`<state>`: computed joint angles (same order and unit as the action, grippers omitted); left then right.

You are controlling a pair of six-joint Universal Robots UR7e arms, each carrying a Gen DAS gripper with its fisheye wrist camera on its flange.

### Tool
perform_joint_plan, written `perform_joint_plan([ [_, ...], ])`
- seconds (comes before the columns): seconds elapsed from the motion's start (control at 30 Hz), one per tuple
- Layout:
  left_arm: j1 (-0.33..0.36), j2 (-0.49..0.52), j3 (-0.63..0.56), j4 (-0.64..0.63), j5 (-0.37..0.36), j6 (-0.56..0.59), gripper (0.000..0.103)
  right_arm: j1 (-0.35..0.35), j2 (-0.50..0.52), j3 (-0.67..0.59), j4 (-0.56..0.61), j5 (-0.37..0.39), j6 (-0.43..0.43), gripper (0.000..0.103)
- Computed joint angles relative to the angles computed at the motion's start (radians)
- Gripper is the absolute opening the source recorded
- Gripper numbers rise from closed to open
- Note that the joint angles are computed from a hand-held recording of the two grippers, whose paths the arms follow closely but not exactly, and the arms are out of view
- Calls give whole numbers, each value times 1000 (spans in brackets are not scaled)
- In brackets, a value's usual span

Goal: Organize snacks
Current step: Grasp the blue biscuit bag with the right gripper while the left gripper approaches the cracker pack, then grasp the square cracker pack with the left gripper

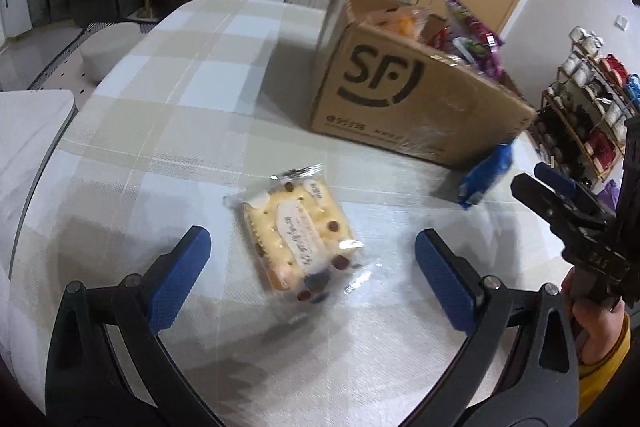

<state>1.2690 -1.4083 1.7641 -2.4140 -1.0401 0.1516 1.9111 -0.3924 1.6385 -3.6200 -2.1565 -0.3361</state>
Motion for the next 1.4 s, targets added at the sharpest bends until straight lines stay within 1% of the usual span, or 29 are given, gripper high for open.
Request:
perform_joint_plan([
  [0.03, 7, 5, -8, 8, -6, -3, 102, -4, 7, -21, 29, -3, -9, 98],
  [0.1, 20, 21, -26, 21, -11, -14, 102, -16, 18, -57, 94, 0, -12, 90],
  [0.13, 24, 29, -35, 25, -7, -20, 102, -22, 27, -81, 140, -9, -11, 88],
  [0.17, 30, 33, -39, 25, -10, -22, 102, -24, 34, -100, 182, -22, -14, 83],
  [0.2, 34, 36, -42, 23, -11, -22, 102, -26, 46, -126, 222, -46, -29, 77],
  [0.27, 41, 42, -49, 26, -9, -22, 102, -28, 63, -152, 247, -61, -58, 69],
  [0.33, 47, 55, -63, 36, -4, -30, 102, -28, 77, -170, 244, -78, -78, 66],
  [0.37, 51, 55, -65, 42, -5, -31, 102, -30, 80, -169, 227, -80, -86, 61],
  [0.4, 53, 61, -70, 40, -5, -31, 102, -33, 79, -166, 216, -78, -87, 48],
  [0.43, 53, 60, -69, 38, -3, -27, 102, -40, 69, -154, 213, -69, -74, 45],
  [0.53, 52, 69, -75, 40, 7, -26, 102, -69, 22, -91, 200, 35, -17, 45],
  [0.6, 53, 65, -73, 42, 6, -31, 102, -75, 12, -75, 187, 54, -10, 45],
  [0.7, 47, 49, -58, 37, 17, -40, 102, -84, -9, -29, 129, 117, 5, 45],
  [0.73, 46, 49, -60, 41, 24, -45, 102, -88, -21, -1, 102, 152, 20, 45],
  [0.77, 45, 49, -62, 42, 28, -51, 102, -100, -36, 26, 74, 205, 38, 45],
  [0.8, 44, 46, -61, 45, 29, -56, 102, -106, -42, 39, 59, 229, 46, 45],
  [0.83, 42, 46, -63, 55, 31, -65, 102, -118, -52, 61, 38, 275, 56, 45],
  [1.0, 31, 65, -85, 117, 35, -89, 102, -145, -60, 107, -7, 357, 84, 45],
  [1.07, 25, 80, -90, 130, 70, -102, 102, -147, -59, 116, -19, 376, 84, 45],
  [1.17, 12, 96, -83, 108, 116, -114, 102, -143, -51, 118, -42, 410, 71, 45],
  [1.23, -1, 107, -87, 130, 160, -152, 102, -140, -47, 124, -54, 420, 69, 45],
  [1.27, -8, 112, -84, 134, 186, -162, 102, -140, -46, 124, -54, 423, 70, 45],
  [1.37, -38, 136, -64, 137, 299, -174, 103, -143, -49, 128, -58, 430, 81, 45],
  [1.4, -41, 136, -53, 110, 301, -161, 103, -142, -50, 133, -64, 429, 86, 45],
])
